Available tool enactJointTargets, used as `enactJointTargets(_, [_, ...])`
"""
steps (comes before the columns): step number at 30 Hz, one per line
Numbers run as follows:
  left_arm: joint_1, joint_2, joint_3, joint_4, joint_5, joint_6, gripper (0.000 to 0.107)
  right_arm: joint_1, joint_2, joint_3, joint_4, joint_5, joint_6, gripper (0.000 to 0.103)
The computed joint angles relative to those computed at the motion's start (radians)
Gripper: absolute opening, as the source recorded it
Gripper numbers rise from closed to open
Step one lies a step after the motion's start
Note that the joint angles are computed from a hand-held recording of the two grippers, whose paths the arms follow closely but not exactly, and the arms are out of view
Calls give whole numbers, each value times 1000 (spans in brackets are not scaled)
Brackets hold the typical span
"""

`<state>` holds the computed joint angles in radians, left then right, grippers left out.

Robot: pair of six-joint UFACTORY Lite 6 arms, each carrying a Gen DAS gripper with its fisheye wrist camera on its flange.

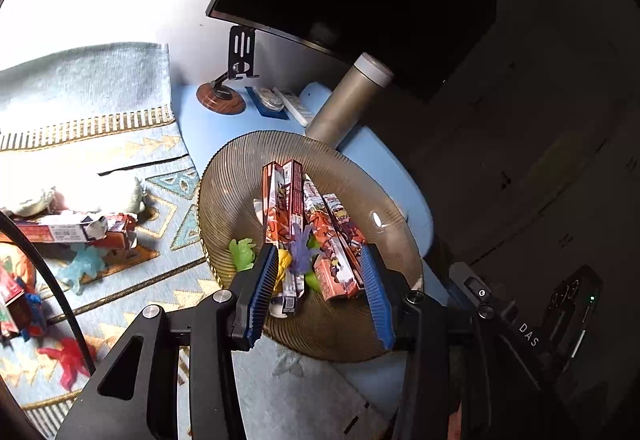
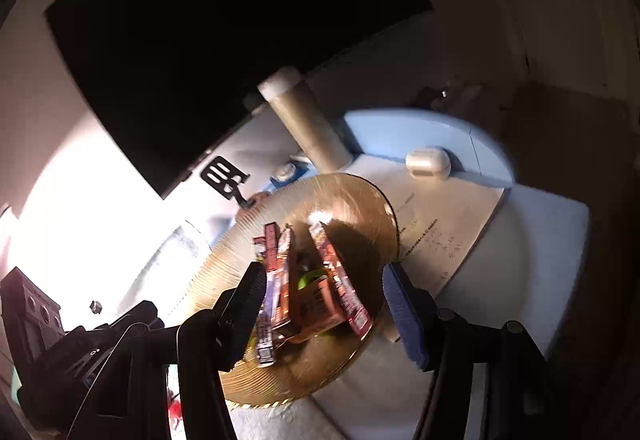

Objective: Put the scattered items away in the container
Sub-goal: 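Carry the yellow figure and red snack stick into the bowl and release both, then move both open tools back to the pile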

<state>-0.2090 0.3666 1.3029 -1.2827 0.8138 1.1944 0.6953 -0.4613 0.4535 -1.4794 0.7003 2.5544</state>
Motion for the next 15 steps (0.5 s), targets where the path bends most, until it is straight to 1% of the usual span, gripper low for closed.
enactJointTargets(2, [28,-58,-53,2,23,9,40,129,23,38,53,120,-44,61])
enactJointTargets(3, [42,-88,-79,0,33,15,40,186,39,61,68,162,-59,62])
enactJointTargets(6, [88,-175,-153,-7,64,43,42,323,95,129,96,245,-88,62])
enactJointTargets(8, [135,-228,-198,-3,108,69,43,394,138,173,99,279,-90,62])
enactJointTargets(11, [222,-290,-257,6,182,110,43,454,249,268,100,262,-137,63])
enactJointTargets(13, [303,-323,-296,10,224,140,43,477,336,337,103,216,-174,63])
enactJointTargets(15, [403,-332,-320,19,273,171,51,483,424,400,104,135,-198,63])
